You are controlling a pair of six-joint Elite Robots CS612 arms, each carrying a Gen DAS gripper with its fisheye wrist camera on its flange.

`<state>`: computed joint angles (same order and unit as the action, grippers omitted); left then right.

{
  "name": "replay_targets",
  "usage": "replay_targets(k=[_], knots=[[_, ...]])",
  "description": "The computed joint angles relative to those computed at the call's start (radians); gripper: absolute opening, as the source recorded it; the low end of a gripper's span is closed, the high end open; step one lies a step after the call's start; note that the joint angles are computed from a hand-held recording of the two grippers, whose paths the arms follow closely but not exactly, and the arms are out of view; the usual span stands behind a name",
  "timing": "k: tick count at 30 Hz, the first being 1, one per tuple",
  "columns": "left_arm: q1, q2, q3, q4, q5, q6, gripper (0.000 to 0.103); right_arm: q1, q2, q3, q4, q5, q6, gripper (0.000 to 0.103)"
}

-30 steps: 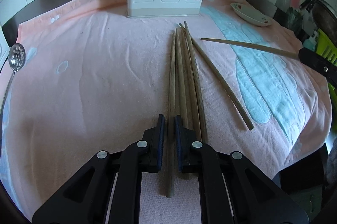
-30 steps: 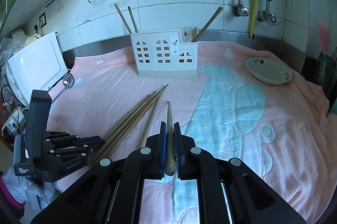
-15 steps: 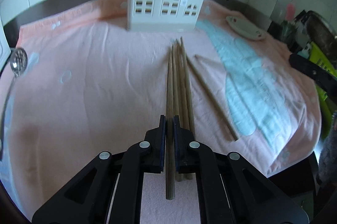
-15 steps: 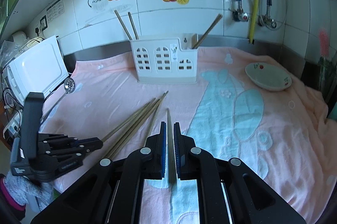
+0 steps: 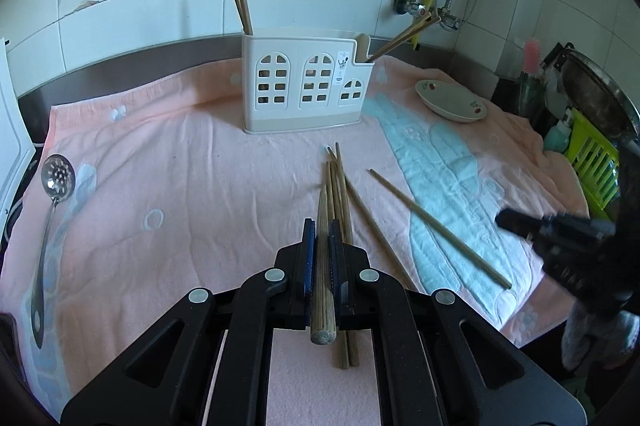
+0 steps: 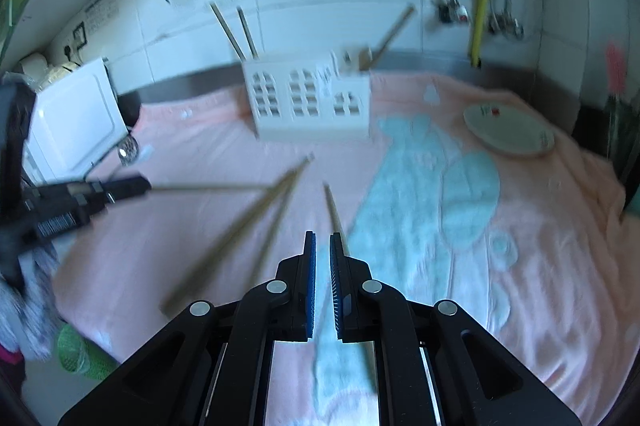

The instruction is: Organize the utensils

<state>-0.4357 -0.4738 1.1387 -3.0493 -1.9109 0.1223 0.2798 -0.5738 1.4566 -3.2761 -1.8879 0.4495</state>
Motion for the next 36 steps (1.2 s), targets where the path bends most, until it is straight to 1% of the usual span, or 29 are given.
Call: replay_targets(k=[4,6,7,12,14,18,22,25,31,36], knots=[[0.001,0.001,-0.003,0.005,-0.001,-0.006,0.006,-0.004,0.008,0.019,0.023,0.008,0.015,0.008],[0.0,0.001,-0.005,0.01,0.001,-0.007,0.006,-0.01,0.009,0.031,0.021,0.033,0.028,0.012],[0.0,0.001,-0.005,0.01,0.001,-0.008,0.006,-0.01,0.011,0.033,0.023,0.029,0.03,0.012],[-0.001,0.0,-0.005,0.02,0.007,-0.002,0.006,-0.02,0.023,0.031,0.03,0.061,0.037,0.013],[-0.002,0.0,-0.005,0.024,0.01,0.001,0.006,-0.02,0.028,0.028,0.034,0.057,0.039,0.013],[-0.002,0.001,-0.009,0.03,0.011,0.003,0.006,-0.025,0.034,0.023,0.039,0.073,0.041,0.013],[-0.003,0.002,-0.009,0.026,0.014,0.002,0.006,-0.017,0.037,0.013,0.05,0.043,0.018,0.014],[-0.003,0.004,-0.012,0.026,0.013,-0.003,0.006,-0.01,0.04,0.005,0.065,0.011,0.001,0.01],[-0.002,0.004,-0.015,0.03,0.011,-0.002,0.006,-0.008,0.038,0.005,0.055,0.012,-0.004,0.008],[0.001,0.004,-0.018,0.021,0.01,-0.01,0.006,-0.001,0.02,0.009,0.017,-0.013,-0.037,0.007]])
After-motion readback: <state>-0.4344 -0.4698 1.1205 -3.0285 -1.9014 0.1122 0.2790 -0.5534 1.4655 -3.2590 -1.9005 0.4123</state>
